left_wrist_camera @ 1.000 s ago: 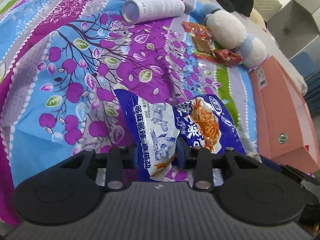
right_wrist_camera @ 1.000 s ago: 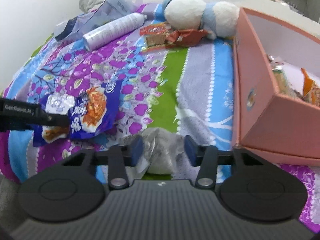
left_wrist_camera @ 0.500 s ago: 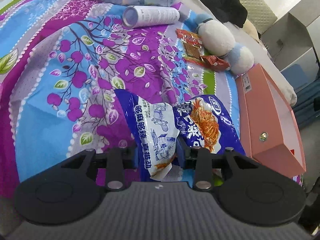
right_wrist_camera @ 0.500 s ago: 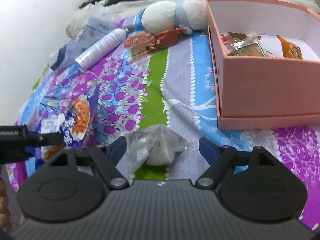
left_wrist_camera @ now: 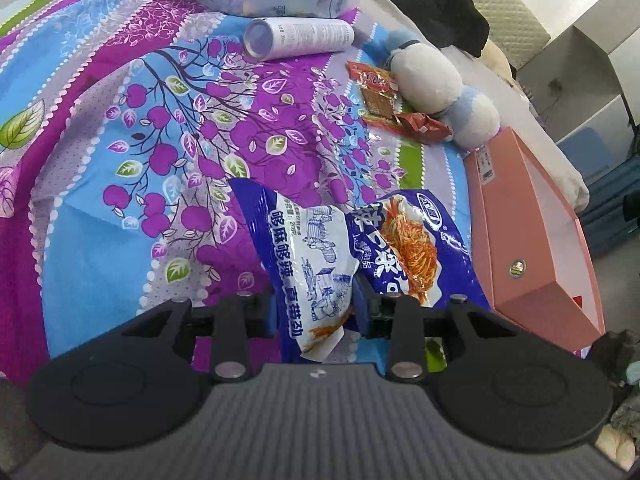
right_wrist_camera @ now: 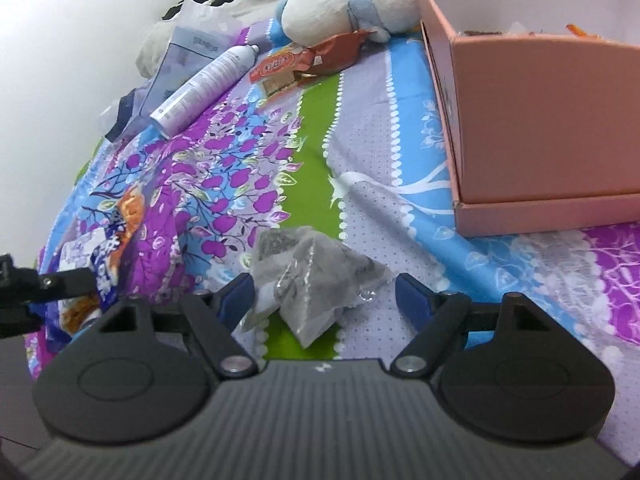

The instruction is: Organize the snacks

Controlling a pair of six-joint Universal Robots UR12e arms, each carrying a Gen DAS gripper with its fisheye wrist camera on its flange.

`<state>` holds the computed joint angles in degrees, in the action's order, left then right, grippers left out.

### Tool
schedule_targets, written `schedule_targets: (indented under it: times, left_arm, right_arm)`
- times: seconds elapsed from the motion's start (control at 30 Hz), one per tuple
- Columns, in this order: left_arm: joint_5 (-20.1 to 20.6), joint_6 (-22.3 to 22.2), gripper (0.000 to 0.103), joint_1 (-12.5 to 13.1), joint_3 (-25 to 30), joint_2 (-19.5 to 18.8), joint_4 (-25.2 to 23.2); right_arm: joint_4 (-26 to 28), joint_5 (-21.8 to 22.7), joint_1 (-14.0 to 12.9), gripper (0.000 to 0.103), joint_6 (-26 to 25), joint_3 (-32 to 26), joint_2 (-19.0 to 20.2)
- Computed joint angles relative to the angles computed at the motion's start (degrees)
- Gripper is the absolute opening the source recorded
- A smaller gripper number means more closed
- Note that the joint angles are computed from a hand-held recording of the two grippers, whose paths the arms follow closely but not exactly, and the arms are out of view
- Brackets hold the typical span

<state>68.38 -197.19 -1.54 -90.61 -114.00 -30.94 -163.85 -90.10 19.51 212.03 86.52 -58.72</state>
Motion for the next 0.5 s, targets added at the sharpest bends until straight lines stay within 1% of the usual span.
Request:
schedule_targets:
  times: [0.13, 0.2, 0.27, 0.33, 0.4, 0.47, 0.5]
  left_arm:
    - [0.51, 0.83, 0.040, -0.10, 0.20, 0.08, -0.34]
    - [0.67, 0.89, 0.040, -0.12, 0.46, 0.10, -0.45]
    - [0.86, 0.57, 0.041, -0.15, 0.55, 0.19, -0.16]
    - [0.92, 0.29, 0.041, -0.18, 0.71, 0.26, -0.04]
    - [0.94, 0.03, 0.041, -0.22, 0.82, 0.33, 0.19]
    - [1.04, 0.12, 0.040, -0.30, 1.03, 0.37, 0.38]
    - [1.12, 0.20, 0.040, -0.37, 1.13, 0.40, 0.48]
  right_arm:
    - [-1.12, 0.45, 0.00, 0.081, -0.80, -0.64, 0.87]
    - [-1.74, 0.44, 0.03, 0.072, -0.84, -0.81, 1.16]
    - [-0.76, 0.31, 0.11, 0.059, -1.12, -1.30, 1.19]
    - [0.88, -0.30, 0.29, 0.055, -1.65, -1.89, 1.10]
    - [1.07, -0.30, 0.34, 0.051, -1.98, -1.91, 0.90]
    - [1.92, -1.23, 0.54, 0.048, -2.07, -1.90, 0.56]
    - [2.56, -1.80, 0.68, 0.045, -2.30, -1.93, 0.36]
